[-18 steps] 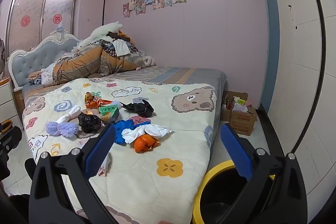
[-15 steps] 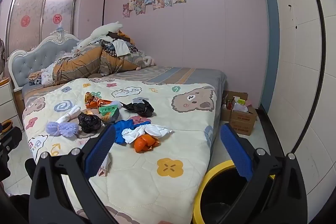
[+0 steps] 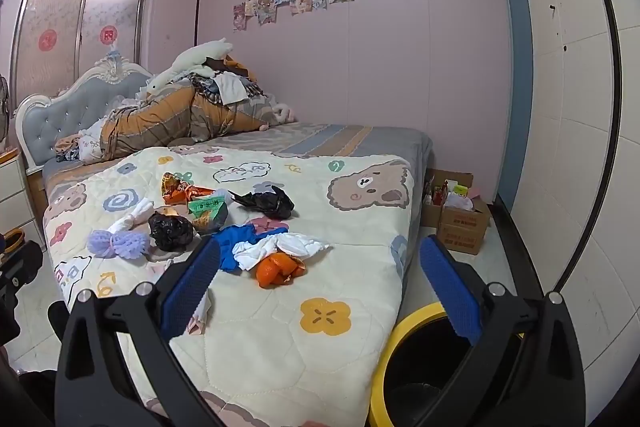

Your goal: Collect trash

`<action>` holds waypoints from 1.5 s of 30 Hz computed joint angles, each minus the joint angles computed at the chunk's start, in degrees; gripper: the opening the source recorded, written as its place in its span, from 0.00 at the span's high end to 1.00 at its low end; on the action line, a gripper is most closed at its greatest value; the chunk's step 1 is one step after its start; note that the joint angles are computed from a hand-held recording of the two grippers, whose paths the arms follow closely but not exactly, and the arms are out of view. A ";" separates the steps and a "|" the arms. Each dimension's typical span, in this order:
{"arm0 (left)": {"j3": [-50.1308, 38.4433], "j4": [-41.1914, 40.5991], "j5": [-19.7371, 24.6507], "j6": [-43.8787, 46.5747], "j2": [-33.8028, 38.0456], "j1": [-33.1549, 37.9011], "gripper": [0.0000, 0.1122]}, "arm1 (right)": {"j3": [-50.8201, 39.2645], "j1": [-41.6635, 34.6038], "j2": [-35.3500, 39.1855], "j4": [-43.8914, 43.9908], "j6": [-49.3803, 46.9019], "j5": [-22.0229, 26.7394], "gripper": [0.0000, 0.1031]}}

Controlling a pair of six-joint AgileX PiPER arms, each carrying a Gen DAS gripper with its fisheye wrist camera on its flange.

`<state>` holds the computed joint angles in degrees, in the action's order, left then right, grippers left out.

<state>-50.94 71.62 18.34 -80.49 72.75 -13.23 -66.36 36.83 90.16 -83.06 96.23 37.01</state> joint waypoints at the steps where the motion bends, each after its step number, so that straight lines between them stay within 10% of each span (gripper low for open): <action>1: 0.15 0.51 -0.11 -0.49 -0.07 0.07 0.14 | 0.34 0.46 -0.31 0.19 0.09 0.32 0.07; 45: -0.39 -0.24 0.09 0.16 0.67 -0.09 0.14 | 0.73 0.36 0.06 0.14 0.80 0.08 0.07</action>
